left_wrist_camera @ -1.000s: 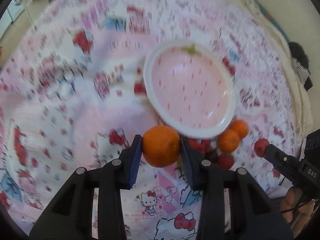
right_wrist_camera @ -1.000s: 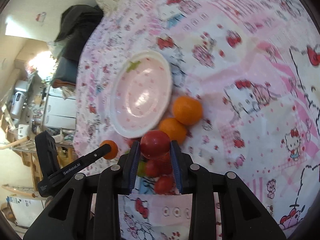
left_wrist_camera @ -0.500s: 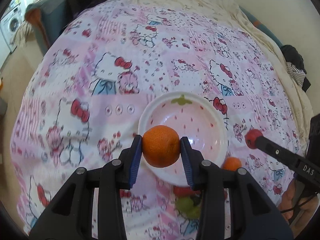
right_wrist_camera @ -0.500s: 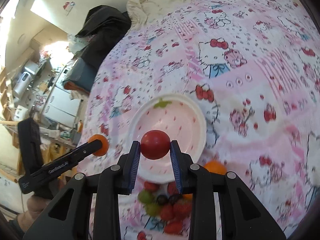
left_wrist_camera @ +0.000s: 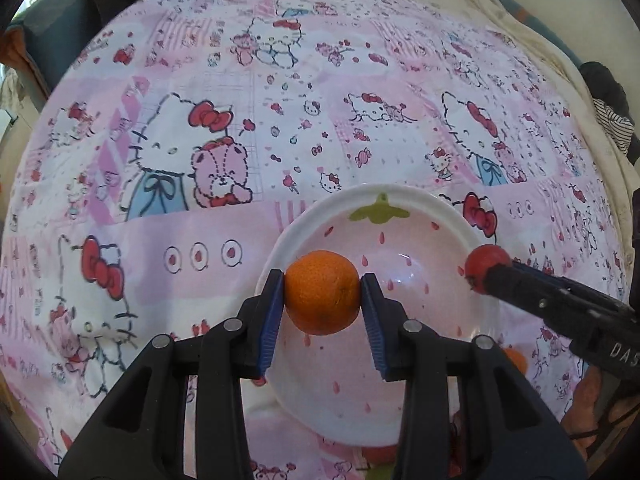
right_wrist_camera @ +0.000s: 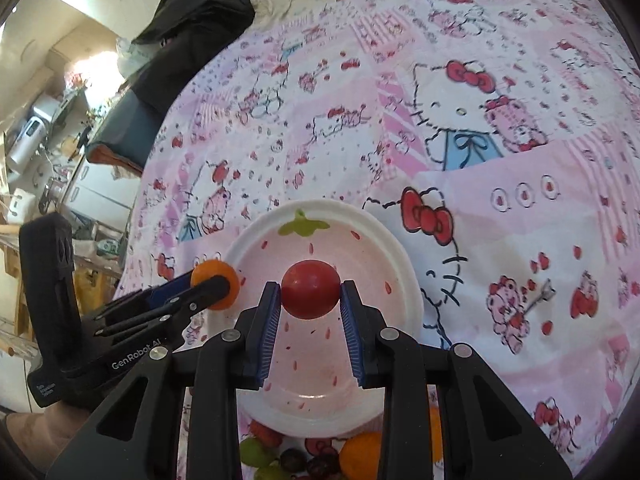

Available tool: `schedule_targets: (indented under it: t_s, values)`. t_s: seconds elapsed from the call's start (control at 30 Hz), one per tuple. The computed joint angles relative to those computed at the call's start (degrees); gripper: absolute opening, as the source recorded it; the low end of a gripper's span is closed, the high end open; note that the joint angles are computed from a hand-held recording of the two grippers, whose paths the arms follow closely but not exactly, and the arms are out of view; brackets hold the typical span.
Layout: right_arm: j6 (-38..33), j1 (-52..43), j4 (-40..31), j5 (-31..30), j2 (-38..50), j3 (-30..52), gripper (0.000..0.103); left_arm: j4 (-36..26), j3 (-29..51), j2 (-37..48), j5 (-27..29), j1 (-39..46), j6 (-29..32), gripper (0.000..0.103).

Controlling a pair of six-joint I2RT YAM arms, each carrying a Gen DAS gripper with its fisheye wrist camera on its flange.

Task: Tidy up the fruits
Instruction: 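Place the mandarin and tomato on the plate, opening both tools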

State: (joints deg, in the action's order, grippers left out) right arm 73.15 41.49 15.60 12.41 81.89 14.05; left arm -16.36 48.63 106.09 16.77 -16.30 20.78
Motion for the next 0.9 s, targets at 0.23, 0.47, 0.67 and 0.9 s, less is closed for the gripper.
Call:
schedule_targets:
  t_s: [0.23, 0.47, 0.67, 0.9]
  values:
    - [-3.49, -3.96, 7.94, -5.44, 10.62, 1.55, 0.032, -0.30, 2.81, 5.05, -0.25, -1.36, -0.56, 0.035]
    - [-2.47, -5.93, 12.26, -6.71, 13.19, 0.05, 0.035, -0.90, 4.33, 6.68, 0.55, -1.12, -1.67, 0.036]
    - [-1.86, -6.88, 14.49, -7.09, 12.74, -1.41, 0.037, -1.06, 4.15, 6.19, 0.37, -1.58, -1.09, 0.052]
    - [-0.13, -6.95, 14.78, -4.37, 7.35, -4.36, 0.068, 0.83, 1.94, 2.41, -0.16, -1.37, -0.86, 0.065]
